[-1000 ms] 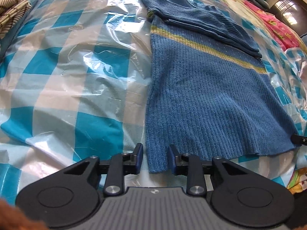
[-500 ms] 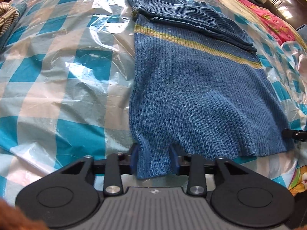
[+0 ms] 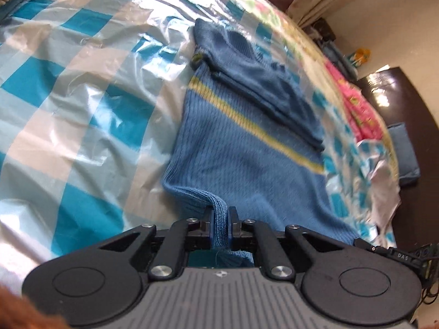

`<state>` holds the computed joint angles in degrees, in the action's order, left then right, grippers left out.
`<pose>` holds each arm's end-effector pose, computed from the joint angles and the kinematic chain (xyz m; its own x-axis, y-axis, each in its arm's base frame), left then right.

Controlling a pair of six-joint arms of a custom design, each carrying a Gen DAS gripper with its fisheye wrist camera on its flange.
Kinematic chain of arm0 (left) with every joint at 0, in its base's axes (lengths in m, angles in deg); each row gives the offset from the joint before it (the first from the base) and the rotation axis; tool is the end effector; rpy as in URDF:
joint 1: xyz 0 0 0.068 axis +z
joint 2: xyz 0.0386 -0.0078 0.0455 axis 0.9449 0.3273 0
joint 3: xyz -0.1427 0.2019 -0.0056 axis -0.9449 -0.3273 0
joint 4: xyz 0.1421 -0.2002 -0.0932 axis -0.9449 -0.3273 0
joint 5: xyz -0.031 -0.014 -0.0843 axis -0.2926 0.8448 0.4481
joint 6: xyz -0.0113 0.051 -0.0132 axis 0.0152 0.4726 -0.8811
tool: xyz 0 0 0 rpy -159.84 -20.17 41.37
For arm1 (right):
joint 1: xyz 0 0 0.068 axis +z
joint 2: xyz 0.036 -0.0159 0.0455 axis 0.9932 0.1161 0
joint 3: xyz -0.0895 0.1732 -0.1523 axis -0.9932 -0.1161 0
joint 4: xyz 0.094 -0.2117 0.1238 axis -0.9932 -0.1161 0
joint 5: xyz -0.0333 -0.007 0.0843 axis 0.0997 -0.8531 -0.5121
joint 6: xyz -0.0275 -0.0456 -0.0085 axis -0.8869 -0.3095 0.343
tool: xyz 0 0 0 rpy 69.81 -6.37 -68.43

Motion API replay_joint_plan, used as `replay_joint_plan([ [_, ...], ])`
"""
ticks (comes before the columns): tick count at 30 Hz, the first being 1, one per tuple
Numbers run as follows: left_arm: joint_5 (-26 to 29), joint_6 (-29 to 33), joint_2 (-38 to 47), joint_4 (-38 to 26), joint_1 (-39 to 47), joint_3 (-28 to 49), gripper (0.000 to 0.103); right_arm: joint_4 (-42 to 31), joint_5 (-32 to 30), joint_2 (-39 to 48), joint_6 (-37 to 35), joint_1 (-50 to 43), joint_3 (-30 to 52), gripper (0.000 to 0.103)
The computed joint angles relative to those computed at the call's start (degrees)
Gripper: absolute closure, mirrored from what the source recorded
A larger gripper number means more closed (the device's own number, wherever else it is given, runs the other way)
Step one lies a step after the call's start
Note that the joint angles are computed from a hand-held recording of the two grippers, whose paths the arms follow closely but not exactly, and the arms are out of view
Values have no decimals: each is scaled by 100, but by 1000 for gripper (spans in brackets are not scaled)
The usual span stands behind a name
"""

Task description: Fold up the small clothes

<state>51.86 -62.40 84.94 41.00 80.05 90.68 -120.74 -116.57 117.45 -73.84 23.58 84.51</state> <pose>0.2722 0.0197 0.1862 -0.9281 -0.1574 -0.3375 0.1002 0.7673 -0.6334 0.1316 -0.1713 0.2327 -0.7431 0.5620 -0.3632 0.2033 0.7067 0.6777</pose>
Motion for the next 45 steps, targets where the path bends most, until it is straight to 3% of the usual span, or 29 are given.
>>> replay_joint_plan([
  [5,552,-617,331,520,115,412,90,442,-623,19,943,371,267,97],
  [11,809,-1528,1229,1404,-14,1431,90,2305,-882,191,3103,1138,591,97],
  [17,618,-2323,2518,2207,-298,3024,90,4304,-449,1000,4983,1919,1160,97],
  [22,65,-2750,3931,2264,-567,4634,90,5305,347,2283,6044,2490,2046,97],
  [26,-375,-2815,4819,2008,-697,5570,91,5459,1052,3238,6334,2868,2786,97],
  [31,-750,-2873,5336,1938,-742,6038,92,5621,1467,3864,6608,3164,3247,96],
  [32,-812,-2880,5345,1958,-741,6037,92,5571,1489,3947,6632,3193,3349,90],
  [34,-831,-2885,5265,2036,-714,5913,92,5548,1477,4068,6895,3204,3458,87],
  [36,-830,-2815,5072,2109,-681,5671,91,5684,1430,4040,7038,3169,3379,67],
  [38,-865,-2628,4808,2167,-661,5353,90,5899,1577,3871,7017,3144,3180,56],
  [42,-764,-2362,4204,2362,-642,4482,77,5796,1647,3619,6482,3079,2982,56],
  [45,-840,-2060,3961,2321,-741,4064,66,5334,1891,3523,5600,3213,2999,56],
])
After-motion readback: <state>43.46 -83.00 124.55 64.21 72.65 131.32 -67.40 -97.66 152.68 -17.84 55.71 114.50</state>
